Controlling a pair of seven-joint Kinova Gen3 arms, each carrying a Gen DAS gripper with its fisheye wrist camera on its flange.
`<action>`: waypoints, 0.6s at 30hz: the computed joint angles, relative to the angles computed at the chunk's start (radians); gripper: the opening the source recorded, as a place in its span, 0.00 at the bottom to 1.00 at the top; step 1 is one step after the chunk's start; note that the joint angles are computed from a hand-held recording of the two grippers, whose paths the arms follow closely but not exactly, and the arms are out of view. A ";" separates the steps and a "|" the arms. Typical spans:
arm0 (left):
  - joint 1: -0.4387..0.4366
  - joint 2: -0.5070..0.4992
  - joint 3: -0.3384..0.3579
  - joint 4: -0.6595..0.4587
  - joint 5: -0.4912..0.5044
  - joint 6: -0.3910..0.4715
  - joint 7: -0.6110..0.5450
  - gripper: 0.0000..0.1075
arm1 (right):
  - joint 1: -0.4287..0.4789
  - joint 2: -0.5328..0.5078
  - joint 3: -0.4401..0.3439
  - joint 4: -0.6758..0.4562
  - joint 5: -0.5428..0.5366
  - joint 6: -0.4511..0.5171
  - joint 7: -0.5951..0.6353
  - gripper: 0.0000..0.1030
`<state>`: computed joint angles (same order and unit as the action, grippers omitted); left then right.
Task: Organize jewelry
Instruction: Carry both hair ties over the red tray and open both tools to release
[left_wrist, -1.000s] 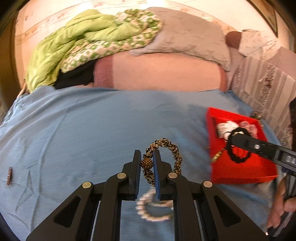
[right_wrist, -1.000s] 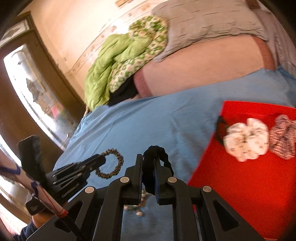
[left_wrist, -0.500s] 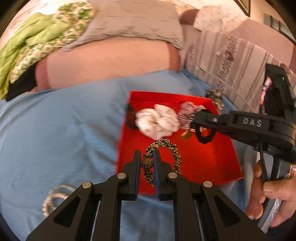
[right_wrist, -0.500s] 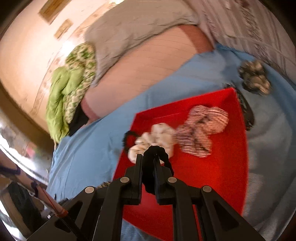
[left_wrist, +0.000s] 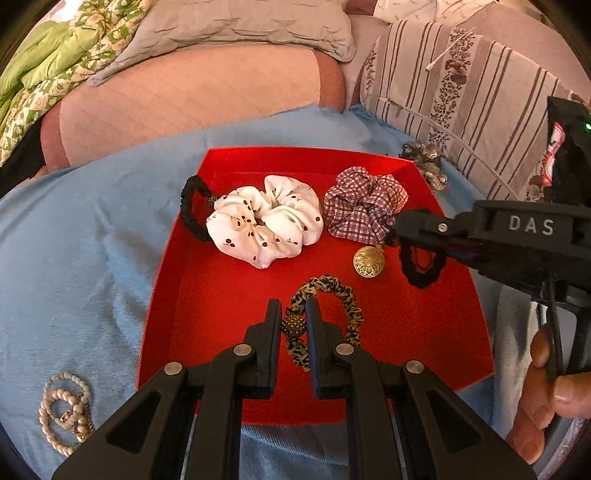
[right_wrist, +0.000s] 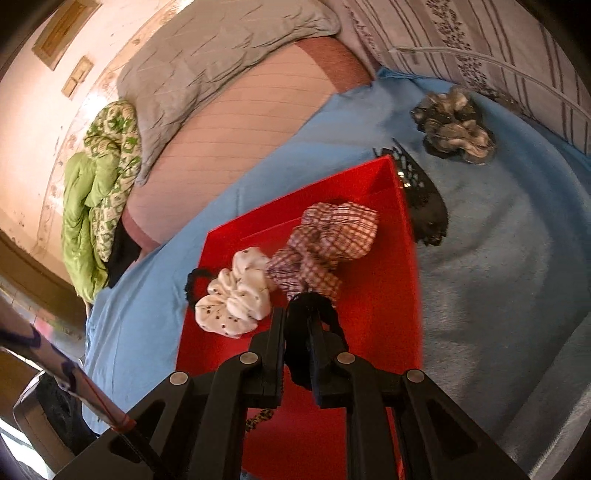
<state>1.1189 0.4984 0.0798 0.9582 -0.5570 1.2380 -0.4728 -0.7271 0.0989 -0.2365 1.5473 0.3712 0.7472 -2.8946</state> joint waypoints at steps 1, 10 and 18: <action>0.000 0.004 0.000 -0.005 0.000 0.003 -0.001 0.12 | 0.002 -0.002 0.001 0.002 -0.003 0.002 0.002 0.13; 0.022 0.004 -0.017 -0.016 -0.024 0.015 0.017 0.33 | -0.039 0.002 -0.004 -0.034 0.097 0.080 -0.061 0.27; 0.041 -0.059 -0.012 0.025 -0.091 0.015 0.053 0.33 | -0.058 -0.038 -0.024 0.006 0.250 0.047 -0.203 0.27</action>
<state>1.1601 0.4396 0.0677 0.9833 -0.6476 1.2534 -0.4194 -0.7849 0.0604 -0.2604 1.5530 0.6210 0.7944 -3.0978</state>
